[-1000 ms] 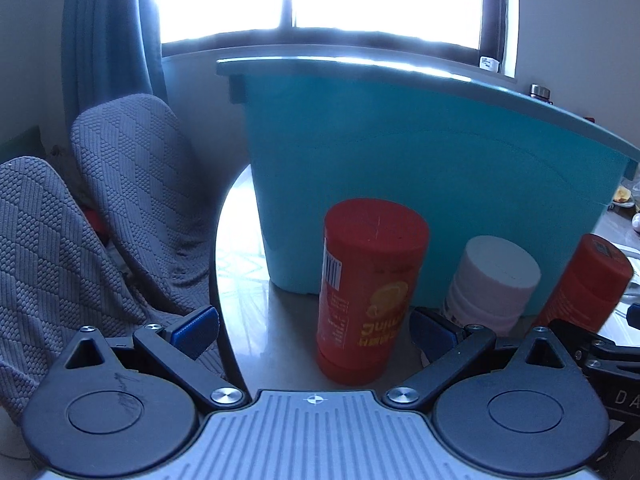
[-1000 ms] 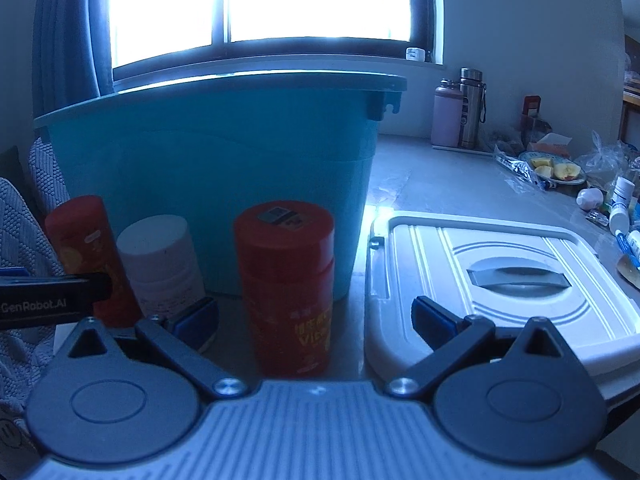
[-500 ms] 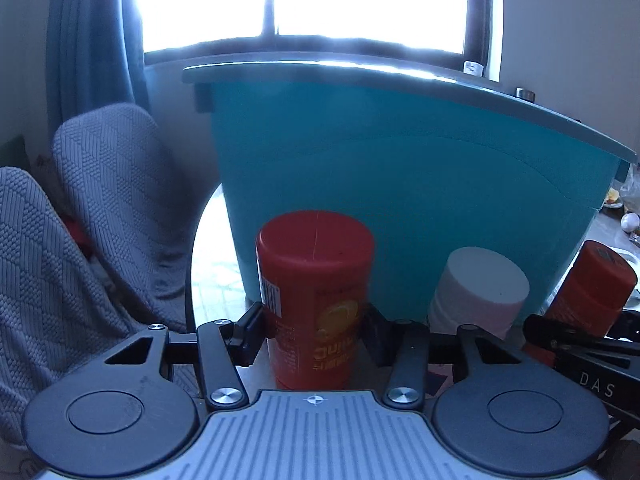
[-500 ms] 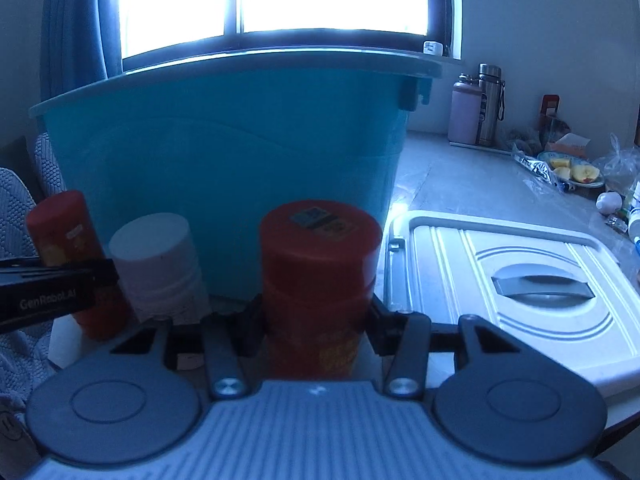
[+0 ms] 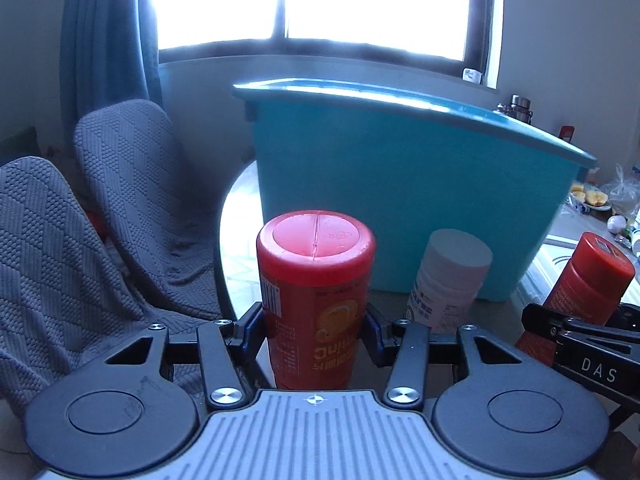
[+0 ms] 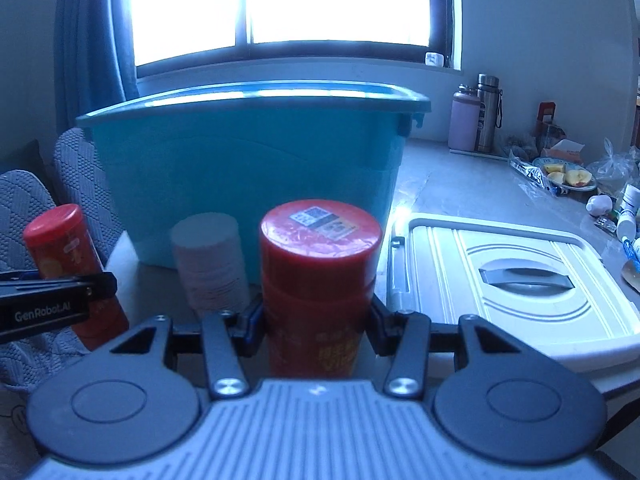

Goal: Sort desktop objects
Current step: 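Grasp the red chips can with the left gripper while the right grasps the other red can, then carry both red cans over the teal bin and open both grippers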

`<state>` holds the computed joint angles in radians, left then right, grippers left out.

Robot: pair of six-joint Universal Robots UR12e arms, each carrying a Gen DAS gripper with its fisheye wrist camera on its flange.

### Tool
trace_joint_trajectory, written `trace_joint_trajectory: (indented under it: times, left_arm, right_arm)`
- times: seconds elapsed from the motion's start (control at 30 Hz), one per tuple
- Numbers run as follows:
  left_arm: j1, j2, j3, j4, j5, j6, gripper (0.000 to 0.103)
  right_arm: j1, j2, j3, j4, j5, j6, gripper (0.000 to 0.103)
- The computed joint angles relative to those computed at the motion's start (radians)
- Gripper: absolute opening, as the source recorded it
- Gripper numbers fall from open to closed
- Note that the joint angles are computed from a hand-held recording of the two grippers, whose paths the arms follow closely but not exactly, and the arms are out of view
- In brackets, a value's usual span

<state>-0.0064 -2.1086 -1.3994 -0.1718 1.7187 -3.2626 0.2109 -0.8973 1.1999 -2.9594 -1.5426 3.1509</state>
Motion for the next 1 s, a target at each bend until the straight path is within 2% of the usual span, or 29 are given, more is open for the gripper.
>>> trace_joint_trajectory:
  times: [0.33, 0.57, 0.8, 1.0]
  left_arm:
    - [-0.008, 0.097, -0.113, 0.074, 0.027, 0.014, 0.05]
    - [-0.009, 0.148, -0.144, 0.102, 0.026, 0.027, 0.05]
    - [-0.005, 0.156, -0.088, 0.1, 0.013, 0.032, 0.05]
    - [-0.003, 0.116, 0.029, 0.063, -0.002, 0.035, 0.05]
  right_arm:
    - [0.005, -0.075, 0.101, -0.083, 0.01, 0.014, 0.05]
    - [0.006, -0.114, 0.129, -0.137, 0.024, 0.01, 0.05]
    - [0.004, -0.113, 0.078, -0.148, 0.024, 0.02, 0.05]
    - [-0.004, -0.068, -0.041, -0.119, 0.033, 0.026, 0.05]
